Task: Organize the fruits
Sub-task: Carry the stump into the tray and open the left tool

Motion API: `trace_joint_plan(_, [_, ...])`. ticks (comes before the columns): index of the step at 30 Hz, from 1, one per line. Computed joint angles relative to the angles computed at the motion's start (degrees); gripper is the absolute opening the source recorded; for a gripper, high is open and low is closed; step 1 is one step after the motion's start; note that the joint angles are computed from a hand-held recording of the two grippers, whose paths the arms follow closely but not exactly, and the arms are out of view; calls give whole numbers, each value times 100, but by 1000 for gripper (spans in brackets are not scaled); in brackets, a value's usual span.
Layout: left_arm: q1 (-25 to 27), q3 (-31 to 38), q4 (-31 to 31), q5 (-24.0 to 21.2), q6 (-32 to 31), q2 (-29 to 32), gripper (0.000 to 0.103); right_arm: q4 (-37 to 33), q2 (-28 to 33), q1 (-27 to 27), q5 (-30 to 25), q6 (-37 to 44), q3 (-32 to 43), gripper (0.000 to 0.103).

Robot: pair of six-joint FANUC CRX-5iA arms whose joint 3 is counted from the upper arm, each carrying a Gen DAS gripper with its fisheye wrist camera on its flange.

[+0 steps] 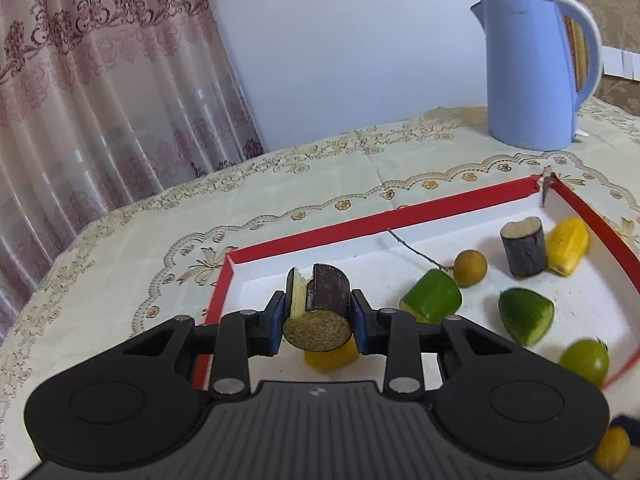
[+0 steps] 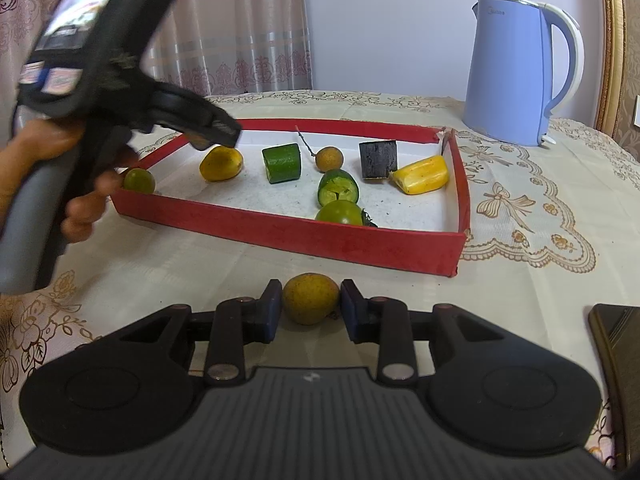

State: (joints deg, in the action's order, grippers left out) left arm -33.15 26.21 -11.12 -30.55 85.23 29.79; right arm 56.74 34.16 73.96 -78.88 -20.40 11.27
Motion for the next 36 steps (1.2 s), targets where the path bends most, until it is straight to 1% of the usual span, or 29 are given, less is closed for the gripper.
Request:
trace_joint_plan(2, [-44,267,-114,-209,166,151,32,-1,2,0,-2,3,4,30])
trace_joint_plan(5, [-41,414,-13,-426,173,241,34,0,-1,0,0,-1,-1,30])
trace_joint_plan(6, [-44,361,-47,-408,223,200,38,4,-5,-1,7,-13,-8,30])
trace_joint_plan(7, [-62,293,-176,-344,316,145,42,3,-1,0,4,-9,-1,30])
trace_joint_plan(9, [-165,185,-820,-215,761,5,70,-3,13,2,-9,10,18,30])
trace_joint_plan(11, [-249,81,-1401,-106,1235,-122,77,-16,33,2,-33,51,51,30])
trace_joint_plan(12, [-261,9,-1546,-73,1366,-191,77,-16,33,2,-33,51,51,30])
trace_joint_plan(13, [-249,-22,-1554,-78,1390,-225,77,-18,36,3,-37,55,56,30])
trace_joint_plan(17, [-64,-408,-1272,-15,1436,-457,78,-24,45,2,-51,86,75,30])
trace_joint_plan(19, [-6,-523,-1315,-107,1667,-528,78,-23,41,2,-48,82,70,30])
trace_joint_plan(20, [37,-687,-1448,43,1977,-621,79,-20,36,3,-43,72,61,30])
trace_joint_plan(21, [45,-732,-1587,20,2192,-665,83,-17,29,3,-37,63,51,30])
trace_joint_plan(22, [59,-750,-1707,-40,2393,-687,83,-17,26,4,-36,60,47,30])
trace_joint_plan(26, [214,-1005,-1765,301,2872,-794,83,-22,27,8,-49,73,52,30])
trace_joint_plan(27, [256,-1057,-1684,378,2893,-800,83,-20,28,8,-47,68,52,30])
trace_joint_plan(29, [344,-1109,-1324,392,2605,-776,83,-14,23,9,-41,44,42,29])
trace_joint_plan(30, [354,-1114,-1280,385,2567,-770,83,-4,9,10,-27,8,20,29])
trace_joint_plan(33, [321,-1187,-1484,464,2774,-835,83,57,-3,24,-112,-154,-27,29])
trace_joint_plan(36, [336,-1242,-1446,522,2738,-860,83,97,-28,38,-145,-221,-80,29])
